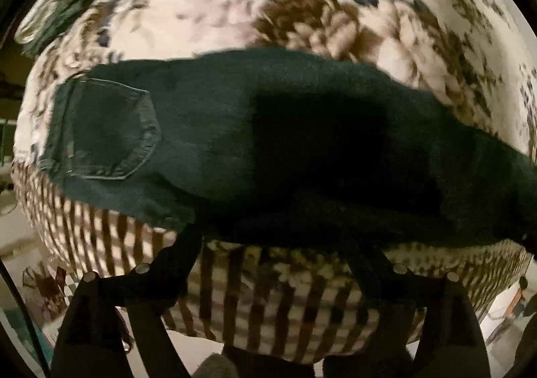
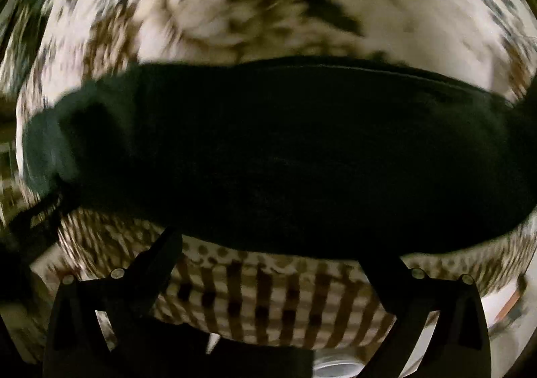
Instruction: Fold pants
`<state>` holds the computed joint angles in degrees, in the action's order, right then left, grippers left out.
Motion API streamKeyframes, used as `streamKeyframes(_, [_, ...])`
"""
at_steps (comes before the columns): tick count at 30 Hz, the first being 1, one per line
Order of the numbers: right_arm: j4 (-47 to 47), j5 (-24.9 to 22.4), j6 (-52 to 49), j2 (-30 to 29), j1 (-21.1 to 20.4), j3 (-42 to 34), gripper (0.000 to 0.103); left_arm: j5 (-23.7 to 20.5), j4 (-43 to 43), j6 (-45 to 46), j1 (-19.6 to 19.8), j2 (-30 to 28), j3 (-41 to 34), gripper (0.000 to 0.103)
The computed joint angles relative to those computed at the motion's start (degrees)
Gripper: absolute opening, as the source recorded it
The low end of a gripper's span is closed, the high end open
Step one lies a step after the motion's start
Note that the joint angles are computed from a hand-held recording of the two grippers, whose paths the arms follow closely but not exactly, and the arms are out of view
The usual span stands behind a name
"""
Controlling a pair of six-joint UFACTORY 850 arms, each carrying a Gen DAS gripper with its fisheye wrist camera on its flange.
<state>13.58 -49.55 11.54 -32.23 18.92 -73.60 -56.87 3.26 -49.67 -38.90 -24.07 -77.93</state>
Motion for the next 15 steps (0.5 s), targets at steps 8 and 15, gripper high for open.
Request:
streamKeyframes(8, [-13.4, 0.3, 14.7, 1.9, -4.7, -1.1, 0.103, -3.1, 9.7, -3.1, 0.0, -4.9, -10.9, 0.084])
streamKeyframes(15, [-17.6, 2.8, 17.9, -0.4, -8.3, -1.1, 0.103, -6.6, 11.0, -0.2, -0.9, -14.7, -23.6, 0.084])
